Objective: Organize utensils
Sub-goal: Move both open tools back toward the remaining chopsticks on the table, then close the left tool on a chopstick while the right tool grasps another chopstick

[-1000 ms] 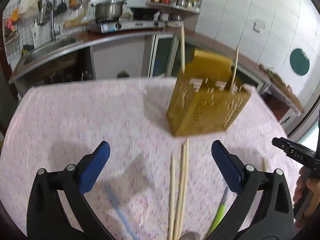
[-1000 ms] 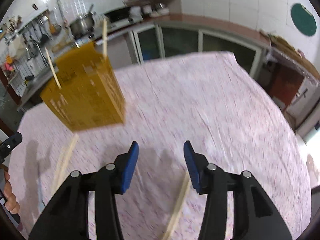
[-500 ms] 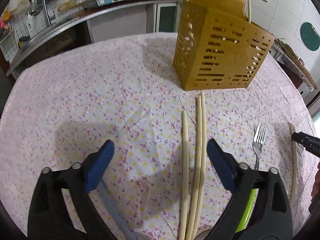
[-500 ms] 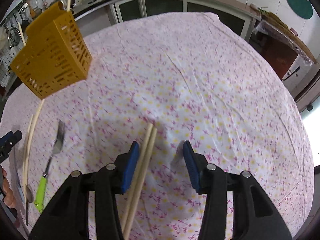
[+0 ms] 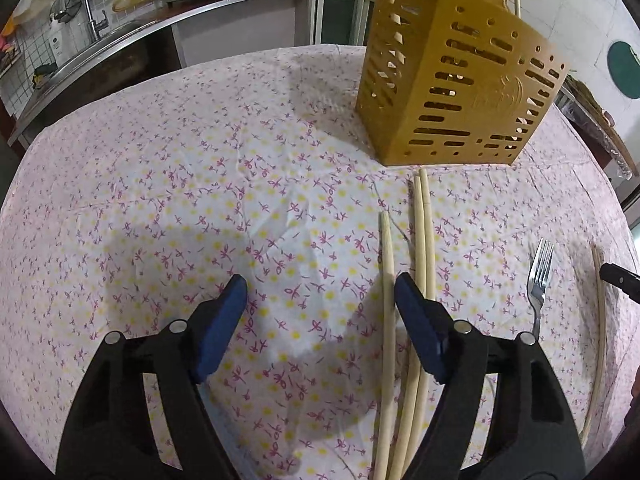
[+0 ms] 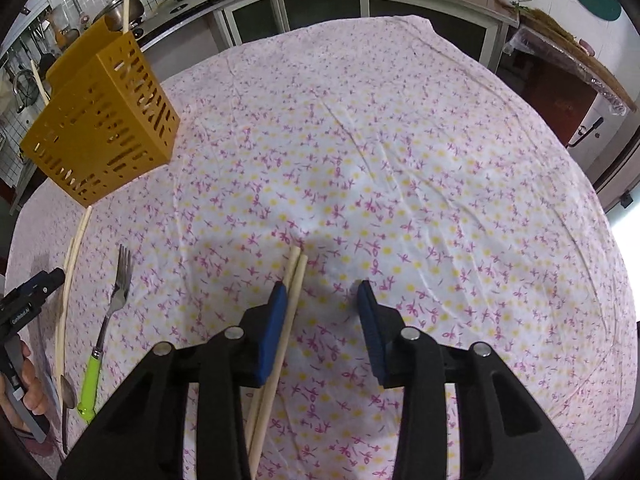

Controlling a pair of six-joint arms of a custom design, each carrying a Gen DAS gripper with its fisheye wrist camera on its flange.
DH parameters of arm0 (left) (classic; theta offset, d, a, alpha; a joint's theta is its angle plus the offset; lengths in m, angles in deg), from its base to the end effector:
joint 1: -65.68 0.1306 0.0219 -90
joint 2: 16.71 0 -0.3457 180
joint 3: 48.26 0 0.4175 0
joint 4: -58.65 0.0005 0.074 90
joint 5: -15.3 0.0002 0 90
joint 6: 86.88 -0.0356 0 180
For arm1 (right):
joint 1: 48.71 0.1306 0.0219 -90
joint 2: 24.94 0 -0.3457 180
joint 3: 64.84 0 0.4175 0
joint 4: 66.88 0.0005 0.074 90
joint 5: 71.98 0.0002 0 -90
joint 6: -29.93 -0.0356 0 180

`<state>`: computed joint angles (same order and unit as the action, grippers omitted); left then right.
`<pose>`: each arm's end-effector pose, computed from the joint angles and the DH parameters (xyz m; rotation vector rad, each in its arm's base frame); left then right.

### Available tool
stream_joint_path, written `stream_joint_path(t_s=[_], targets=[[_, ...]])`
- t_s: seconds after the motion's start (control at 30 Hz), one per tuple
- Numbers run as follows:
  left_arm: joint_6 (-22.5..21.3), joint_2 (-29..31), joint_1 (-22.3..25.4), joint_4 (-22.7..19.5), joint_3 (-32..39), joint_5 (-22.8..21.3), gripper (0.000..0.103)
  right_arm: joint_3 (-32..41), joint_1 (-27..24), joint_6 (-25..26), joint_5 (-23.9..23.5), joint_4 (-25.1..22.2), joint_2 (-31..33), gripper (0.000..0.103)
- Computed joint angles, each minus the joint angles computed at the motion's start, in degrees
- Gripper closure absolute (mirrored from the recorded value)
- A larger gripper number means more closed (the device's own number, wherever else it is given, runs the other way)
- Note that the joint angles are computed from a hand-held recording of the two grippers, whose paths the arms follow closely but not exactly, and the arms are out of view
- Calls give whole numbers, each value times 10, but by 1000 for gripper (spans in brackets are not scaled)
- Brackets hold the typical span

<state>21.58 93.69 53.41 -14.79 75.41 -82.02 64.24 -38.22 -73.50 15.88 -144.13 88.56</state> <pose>0.5900 -0.1242 0.4555 -0.1851 2.6005 -0.0232 0.6033 0.1126 0.4632 0.0557 2.6587 0.1877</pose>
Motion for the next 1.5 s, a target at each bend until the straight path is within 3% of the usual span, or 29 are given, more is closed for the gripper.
stream_joint_path(t_s=[0.43,0.6,0.8,1.0,1.07,1.1,1.17,1.27,1.5], targets=[[1,26,1,-19,36,-3,31,56,12,12,35,-61,35,69],[-4,41,4,-35,60,-1,33,97,28,25,57,-97,60,87],[-4,92,3,-78,138,-6,45,128,39,39,76,-126,80,93],[-6,145,-2,-122,219,-22,53,185,19,21,17,-168,116,93],[-4,154,-1,-131,235,-16,60,213,10,20,-7,-184,133,93],[-6,155,-2,-131,236,-15,62,215,6,18,-18,-185,135,93],[-10,145,-4,-125,222,-24,78,210,1,21,-25,-176,131,94],[-6,117,-2,-106,181,-11,87,170,1,23,-22,-143,106,94],[6,79,14,-85,131,26,99,88,11,25,-9,-88,41,96]])
